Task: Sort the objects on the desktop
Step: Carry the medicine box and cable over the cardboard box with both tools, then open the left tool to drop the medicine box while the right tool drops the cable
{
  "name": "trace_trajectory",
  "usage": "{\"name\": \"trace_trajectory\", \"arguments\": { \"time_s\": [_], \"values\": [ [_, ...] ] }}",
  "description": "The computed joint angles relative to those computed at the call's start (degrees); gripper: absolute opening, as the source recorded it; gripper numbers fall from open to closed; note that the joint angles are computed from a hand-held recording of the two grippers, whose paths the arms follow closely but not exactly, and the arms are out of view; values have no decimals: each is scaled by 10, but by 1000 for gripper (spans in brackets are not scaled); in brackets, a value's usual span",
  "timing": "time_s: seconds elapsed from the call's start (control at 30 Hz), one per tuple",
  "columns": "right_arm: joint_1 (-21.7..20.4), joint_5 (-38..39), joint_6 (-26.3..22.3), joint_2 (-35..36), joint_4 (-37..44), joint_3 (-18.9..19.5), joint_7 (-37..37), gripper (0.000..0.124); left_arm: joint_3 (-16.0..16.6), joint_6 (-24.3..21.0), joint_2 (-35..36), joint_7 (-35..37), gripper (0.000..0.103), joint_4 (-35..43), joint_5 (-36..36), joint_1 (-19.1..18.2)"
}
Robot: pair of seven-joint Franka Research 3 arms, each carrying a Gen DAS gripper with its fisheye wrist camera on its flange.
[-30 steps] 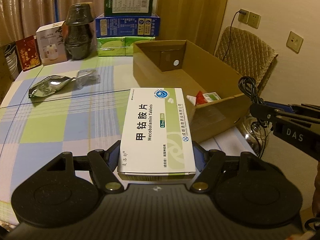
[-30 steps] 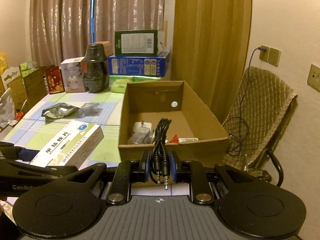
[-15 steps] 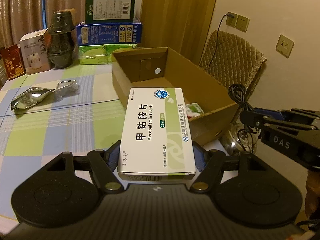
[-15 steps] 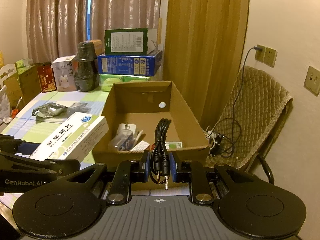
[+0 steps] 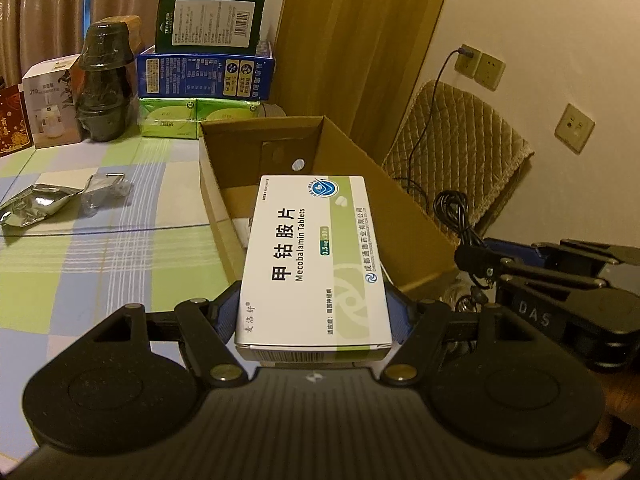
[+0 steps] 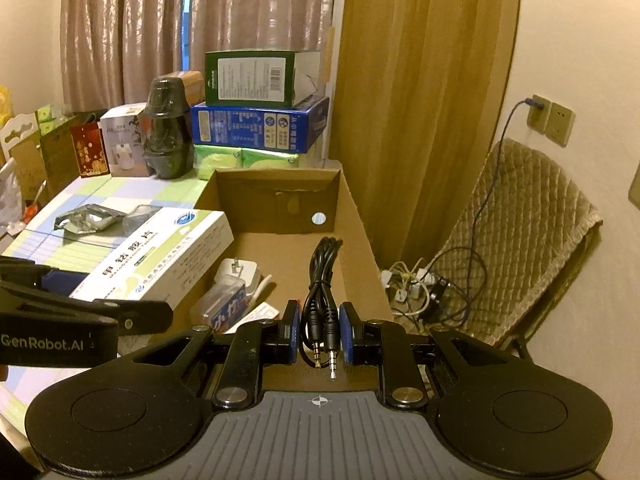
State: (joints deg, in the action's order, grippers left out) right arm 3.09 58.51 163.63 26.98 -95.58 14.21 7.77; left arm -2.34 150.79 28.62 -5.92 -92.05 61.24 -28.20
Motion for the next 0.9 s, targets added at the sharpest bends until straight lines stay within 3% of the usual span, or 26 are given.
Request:
{"name": "trace_trajectory", "arguments": {
  "time_s": [0.5,0.9],
  "values": [
    [33,-166,-62,102,152,-25,139,17,13,7,59,52,67,88,-97,22],
    [48,-251,-114,185,285,-33,231,17,19,19,107,103,67,152,-181,41]
  ]
}}
